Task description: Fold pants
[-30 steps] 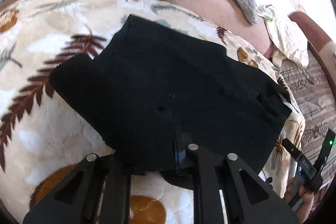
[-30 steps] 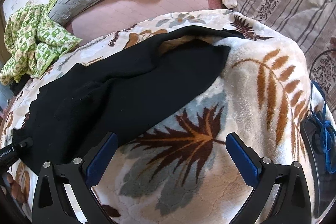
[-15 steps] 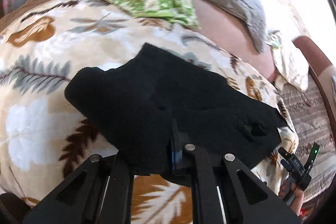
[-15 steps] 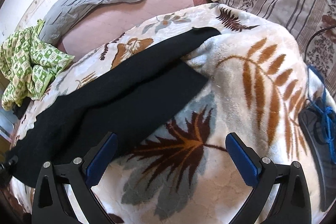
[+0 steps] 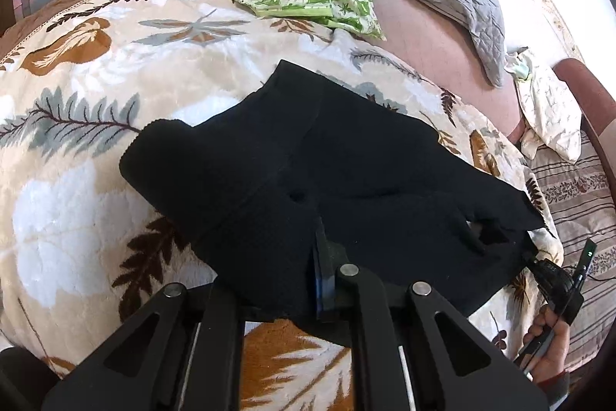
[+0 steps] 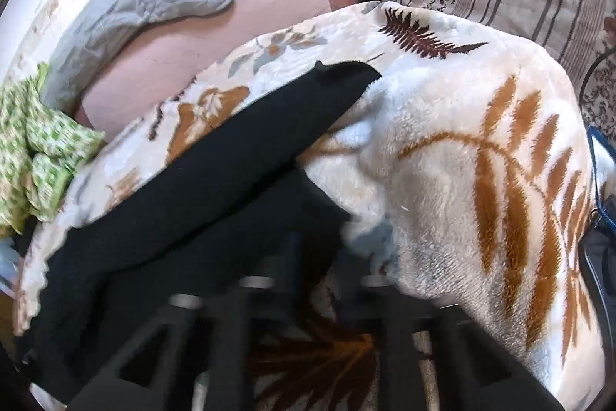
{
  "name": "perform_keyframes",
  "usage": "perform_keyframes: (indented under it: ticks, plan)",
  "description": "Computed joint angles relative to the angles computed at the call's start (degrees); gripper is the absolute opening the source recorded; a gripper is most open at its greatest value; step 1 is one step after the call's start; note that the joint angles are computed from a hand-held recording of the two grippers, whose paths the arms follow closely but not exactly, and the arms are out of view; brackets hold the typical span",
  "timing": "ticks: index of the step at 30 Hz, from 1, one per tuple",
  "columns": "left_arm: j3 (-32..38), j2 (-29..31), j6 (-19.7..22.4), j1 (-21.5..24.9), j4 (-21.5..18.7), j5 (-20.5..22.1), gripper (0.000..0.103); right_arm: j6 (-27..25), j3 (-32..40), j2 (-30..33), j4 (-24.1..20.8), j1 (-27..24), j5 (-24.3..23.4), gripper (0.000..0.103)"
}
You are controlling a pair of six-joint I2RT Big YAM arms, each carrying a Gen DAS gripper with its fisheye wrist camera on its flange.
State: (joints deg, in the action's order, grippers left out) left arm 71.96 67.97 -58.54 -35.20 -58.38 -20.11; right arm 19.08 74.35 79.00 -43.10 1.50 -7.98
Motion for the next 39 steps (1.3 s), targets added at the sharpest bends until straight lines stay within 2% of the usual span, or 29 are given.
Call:
perform_keyframes:
  ticks: [5, 9, 13, 18, 21, 23, 24, 28, 30, 32, 35, 39]
  plan:
    - [0.3, -1.3, 0.0, -1.2, -0.2, -0.6, 0.010, -3.0, -1.9, -5.7, -0.7, -1.1, -1.1, 0.003]
    - [0.5, -2.3, 0.0, -2.4, -0.8, -0.6, 0.010, -6.1, -4.1, -11.4, -4.1, -2.6, -0.6, 0.003]
    - [-0.3, -2.8, -0.5, -4.5, -2.2, -0.7, 0.012, -8.5, -6.1, -15.4, -8.3, -6.9, -1.5, 0.003]
    - [-2.1, -2.4, -2.6, -6.8, -4.2, -1.2, 0.019, -10.6, -7.3, -14.8, -11.9, -9.0, 0.2, 0.003]
    - [-3.0, -3.1, -4.1, -7.4, -5.4, -2.5, 0.029, -13.2, -7.4, -13.2, -13.1, -6.9, 5.1, 0.004]
    - [-2.8, -3.7, -4.9, -7.6, -7.1, -3.8, 0.041, -14.7, -7.7, -13.3, -13.4, -6.0, 7.8, 0.010]
    - [-2.8, -4.2, -5.1, -7.7, -8.0, -4.5, 0.044, -14.6, -7.8, -13.7, -13.4, -5.9, 8.9, 0.020]
    - [-1.9, -5.7, -5.9, -8.1, -11.7, -7.3, 0.046, -13.6, -7.1, -16.1, -12.6, -5.8, 7.5, 0.042]
    - [-0.8, -6.1, -7.2, -8.6, -14.4, -10.5, 0.047, -13.9, -6.4, -17.3, -11.7, -4.5, 7.5, 0.053]
    - [-0.5, -7.0, -7.1, -8.7, -14.2, -12.2, 0.057, -13.8, -5.2, -17.4, -11.3, -3.2, 2.9, 0.054]
    - [-0.2, -7.2, -5.5, -8.5, -12.6, -12.0, 0.064, -14.6, -3.7, -16.1, -11.8, -0.3, -3.6, 0.060]
    - [-0.1, -5.2, -3.2, -8.1, -11.2, -9.6, 0.069, -15.7, -3.0, -13.5, -12.0, 5.5, -6.2, 0.060]
